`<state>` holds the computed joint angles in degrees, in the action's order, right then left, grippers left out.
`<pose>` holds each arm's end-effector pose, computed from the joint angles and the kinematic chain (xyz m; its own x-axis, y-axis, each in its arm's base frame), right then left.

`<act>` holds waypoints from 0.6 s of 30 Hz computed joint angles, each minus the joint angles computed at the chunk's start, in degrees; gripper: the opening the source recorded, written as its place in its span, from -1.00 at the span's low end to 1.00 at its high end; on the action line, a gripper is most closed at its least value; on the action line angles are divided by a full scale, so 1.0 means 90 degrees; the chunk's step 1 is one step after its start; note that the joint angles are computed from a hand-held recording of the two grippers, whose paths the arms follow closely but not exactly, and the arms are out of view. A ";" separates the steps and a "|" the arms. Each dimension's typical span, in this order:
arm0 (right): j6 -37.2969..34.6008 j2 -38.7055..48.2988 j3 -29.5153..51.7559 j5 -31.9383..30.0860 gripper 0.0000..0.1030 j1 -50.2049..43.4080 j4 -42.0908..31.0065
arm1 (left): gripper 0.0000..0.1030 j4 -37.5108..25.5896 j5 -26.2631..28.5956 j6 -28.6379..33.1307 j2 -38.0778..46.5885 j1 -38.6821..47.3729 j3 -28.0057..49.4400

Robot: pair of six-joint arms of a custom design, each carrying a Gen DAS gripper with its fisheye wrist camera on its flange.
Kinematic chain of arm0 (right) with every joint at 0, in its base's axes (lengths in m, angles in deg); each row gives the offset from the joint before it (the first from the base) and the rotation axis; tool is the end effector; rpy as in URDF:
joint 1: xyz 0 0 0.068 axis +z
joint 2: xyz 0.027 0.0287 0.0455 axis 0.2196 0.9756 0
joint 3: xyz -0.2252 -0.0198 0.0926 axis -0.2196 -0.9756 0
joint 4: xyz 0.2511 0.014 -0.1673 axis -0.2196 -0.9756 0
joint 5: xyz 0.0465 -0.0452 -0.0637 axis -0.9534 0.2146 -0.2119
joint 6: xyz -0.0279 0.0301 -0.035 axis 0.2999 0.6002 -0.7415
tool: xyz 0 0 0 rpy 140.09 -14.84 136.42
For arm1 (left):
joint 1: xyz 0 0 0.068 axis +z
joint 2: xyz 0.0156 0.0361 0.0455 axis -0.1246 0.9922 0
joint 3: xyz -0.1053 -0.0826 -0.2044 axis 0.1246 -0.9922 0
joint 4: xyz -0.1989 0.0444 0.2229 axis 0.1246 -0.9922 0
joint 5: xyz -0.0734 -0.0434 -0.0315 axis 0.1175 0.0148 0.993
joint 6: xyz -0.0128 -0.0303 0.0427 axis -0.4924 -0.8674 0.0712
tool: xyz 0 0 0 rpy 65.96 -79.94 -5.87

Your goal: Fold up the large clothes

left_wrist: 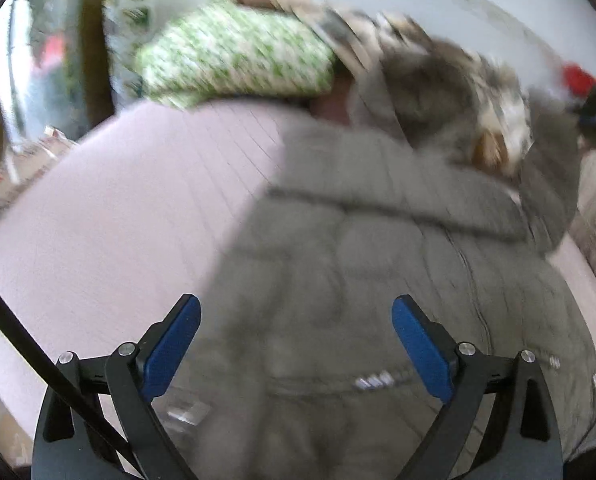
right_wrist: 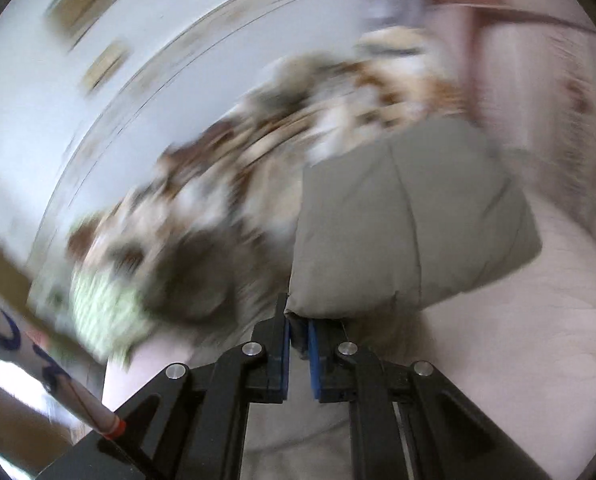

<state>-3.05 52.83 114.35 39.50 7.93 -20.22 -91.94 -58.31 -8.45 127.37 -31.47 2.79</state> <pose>0.3133 -0.0253 0.4088 -0.4270 0.6505 -0.6281 0.4158 0.7581 0.5024 0.2741 -0.1203 0.2852 -0.6850 0.0784 -0.7244 0.2093 0.9735 -0.0925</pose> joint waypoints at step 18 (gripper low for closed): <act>0.0296 0.2309 0.0228 0.1358 0.19 0.3457 -0.0308 | 0.87 -0.0256 0.1012 -0.0160 0.0312 0.2099 0.0644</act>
<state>-0.39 73.61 116.40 51.72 39.05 -23.00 -94.25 -49.21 -9.89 130.18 -12.58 8.59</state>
